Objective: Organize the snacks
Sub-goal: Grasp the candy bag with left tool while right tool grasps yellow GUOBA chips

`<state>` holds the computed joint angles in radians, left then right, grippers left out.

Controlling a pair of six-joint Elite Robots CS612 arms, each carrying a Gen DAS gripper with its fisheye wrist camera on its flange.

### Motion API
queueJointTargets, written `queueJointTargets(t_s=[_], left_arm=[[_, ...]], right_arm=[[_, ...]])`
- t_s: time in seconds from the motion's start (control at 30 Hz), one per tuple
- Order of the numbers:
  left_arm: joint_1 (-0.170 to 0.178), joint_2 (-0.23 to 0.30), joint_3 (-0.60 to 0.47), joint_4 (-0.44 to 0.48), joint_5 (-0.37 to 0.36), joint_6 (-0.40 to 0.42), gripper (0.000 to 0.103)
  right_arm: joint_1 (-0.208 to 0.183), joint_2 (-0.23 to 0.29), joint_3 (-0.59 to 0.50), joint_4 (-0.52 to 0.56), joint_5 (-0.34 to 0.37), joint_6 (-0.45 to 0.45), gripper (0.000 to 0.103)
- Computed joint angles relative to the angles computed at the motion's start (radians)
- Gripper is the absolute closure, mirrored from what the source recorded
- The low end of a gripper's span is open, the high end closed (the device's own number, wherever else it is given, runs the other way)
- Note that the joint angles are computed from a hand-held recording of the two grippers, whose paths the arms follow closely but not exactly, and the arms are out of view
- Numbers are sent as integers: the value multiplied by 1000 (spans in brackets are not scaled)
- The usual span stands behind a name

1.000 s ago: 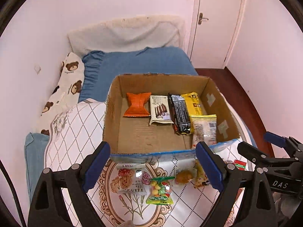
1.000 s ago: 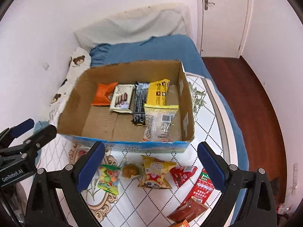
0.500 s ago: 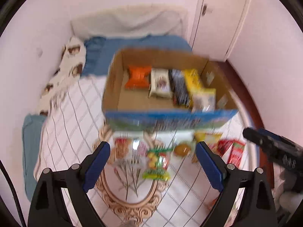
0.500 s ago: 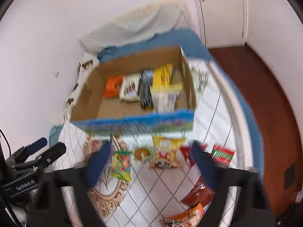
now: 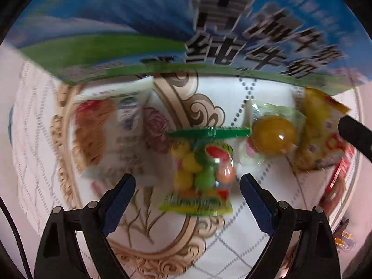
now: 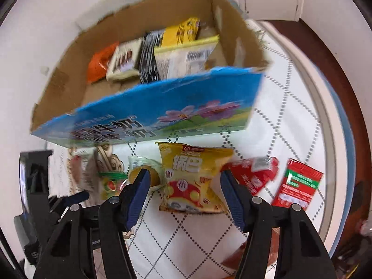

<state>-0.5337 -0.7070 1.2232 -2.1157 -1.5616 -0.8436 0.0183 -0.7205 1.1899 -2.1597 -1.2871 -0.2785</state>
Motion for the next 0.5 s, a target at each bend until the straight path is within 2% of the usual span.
queueJointTargets(t_s=[0.07,0.1,0.13,0.27,0.5], left_arm=[[1,10,-6,-6,6,-12,28],[2,10,0,-26,-2,-19,49],[2,11,0,-27,-7,-30,54],[-11,-14,38,-35,0,-46,55],[-41,-83,189,-133,-106,-135,55]], right_arm=[[14,18,-21,17,-48,-21,38],[17,27,-29,27,-53,-32,41],[19,33,-36,41,-60,-41,53],[10,15,-5,47,-36,-85,55],[-25,-62,115,120,14,-131,56]])
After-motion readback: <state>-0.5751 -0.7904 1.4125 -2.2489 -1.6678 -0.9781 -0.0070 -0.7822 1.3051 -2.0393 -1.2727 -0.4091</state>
